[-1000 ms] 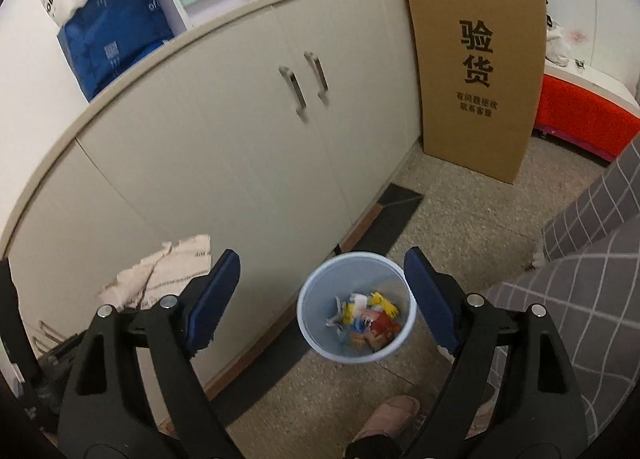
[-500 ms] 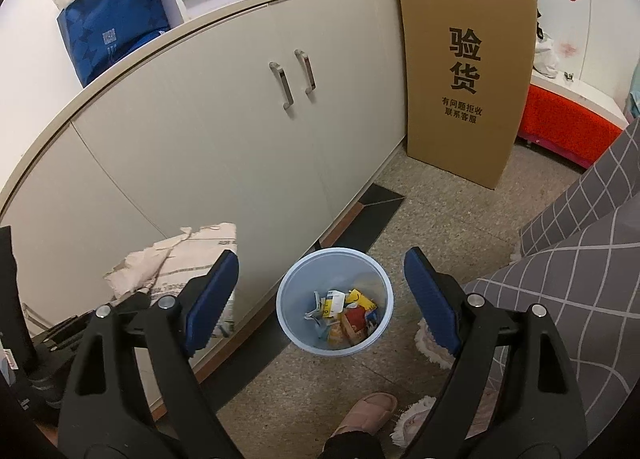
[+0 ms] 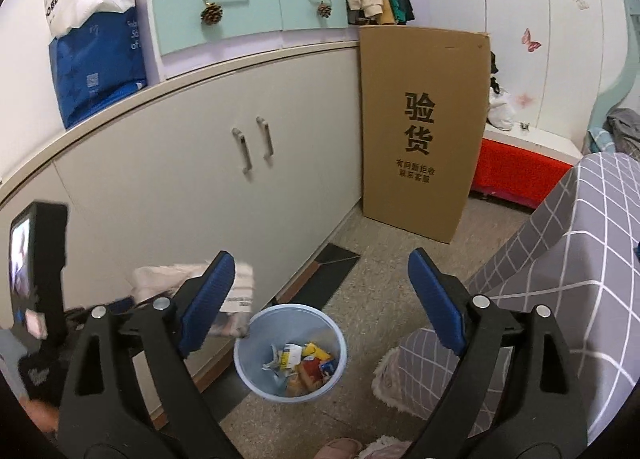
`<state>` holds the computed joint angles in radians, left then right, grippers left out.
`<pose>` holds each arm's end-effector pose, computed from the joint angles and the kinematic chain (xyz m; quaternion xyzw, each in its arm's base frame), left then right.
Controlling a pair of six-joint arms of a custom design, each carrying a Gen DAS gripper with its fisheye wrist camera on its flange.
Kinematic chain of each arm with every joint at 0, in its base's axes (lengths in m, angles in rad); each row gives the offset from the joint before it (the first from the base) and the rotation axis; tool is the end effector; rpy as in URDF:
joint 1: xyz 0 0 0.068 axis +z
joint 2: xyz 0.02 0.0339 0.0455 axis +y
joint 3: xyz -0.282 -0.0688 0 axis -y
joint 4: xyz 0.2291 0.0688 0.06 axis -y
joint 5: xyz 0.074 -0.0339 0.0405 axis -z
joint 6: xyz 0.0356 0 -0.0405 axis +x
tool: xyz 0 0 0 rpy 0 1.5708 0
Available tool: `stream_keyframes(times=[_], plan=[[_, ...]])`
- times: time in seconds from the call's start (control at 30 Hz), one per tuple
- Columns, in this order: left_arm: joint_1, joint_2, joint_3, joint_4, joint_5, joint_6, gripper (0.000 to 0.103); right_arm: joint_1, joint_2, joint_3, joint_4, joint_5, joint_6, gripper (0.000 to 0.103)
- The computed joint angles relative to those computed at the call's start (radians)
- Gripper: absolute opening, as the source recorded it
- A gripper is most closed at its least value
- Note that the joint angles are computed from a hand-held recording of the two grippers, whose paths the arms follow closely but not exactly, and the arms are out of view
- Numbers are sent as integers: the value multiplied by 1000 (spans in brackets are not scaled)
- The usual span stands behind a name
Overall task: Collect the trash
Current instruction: 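Carry both items to the wastebasket and open both tools over it, then return to the table and grasp the blue snack wrapper with the left tool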
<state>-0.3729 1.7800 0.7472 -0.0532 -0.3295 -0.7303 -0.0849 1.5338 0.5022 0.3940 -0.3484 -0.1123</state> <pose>0.2814 -0.0977 0.1281 -0.2090 0.9354 0.0115 0.2851 0.2651 -0.0104 0.1655 -0.0900 0.8784 0.1104 0.4561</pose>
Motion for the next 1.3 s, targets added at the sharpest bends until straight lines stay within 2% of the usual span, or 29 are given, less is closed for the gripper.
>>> stream_keyframes(times=[0.17,0.37,0.5,0.7,0.77,0.87,0.93,1.07,1.2,1.3], plan=[[-23,-27,-10,-5,12,-27,70,-15,9,17,-46,-10,-15,87],[-89,-132,-52,-46,-24,-73,70,-49,-48,16,-117,-57,-16,89],[-164,-237,-58,-113,-86,-116,71,-101,-126,32,-231,-138,-36,90],[-326,-334,-2,-240,-198,-182,73,-262,-316,-6,-287,-306,-56,97],[-382,-347,29,-280,-231,-207,74,-329,-349,21,-362,-367,-94,97],[-482,-331,114,-345,-279,-233,75,-468,-335,127,-580,-486,-172,97],[-543,-302,174,-384,-309,-246,75,-547,-306,184,-679,-562,-216,97],[-629,-228,283,-421,-336,-245,77,-741,-248,317,-912,-681,-408,97],[-691,-99,452,-463,-311,-199,78,-891,-148,449,-1088,-714,-582,97],[-719,12,596,-481,-269,-139,78,-988,-63,540,-1122,-703,-631,97]])
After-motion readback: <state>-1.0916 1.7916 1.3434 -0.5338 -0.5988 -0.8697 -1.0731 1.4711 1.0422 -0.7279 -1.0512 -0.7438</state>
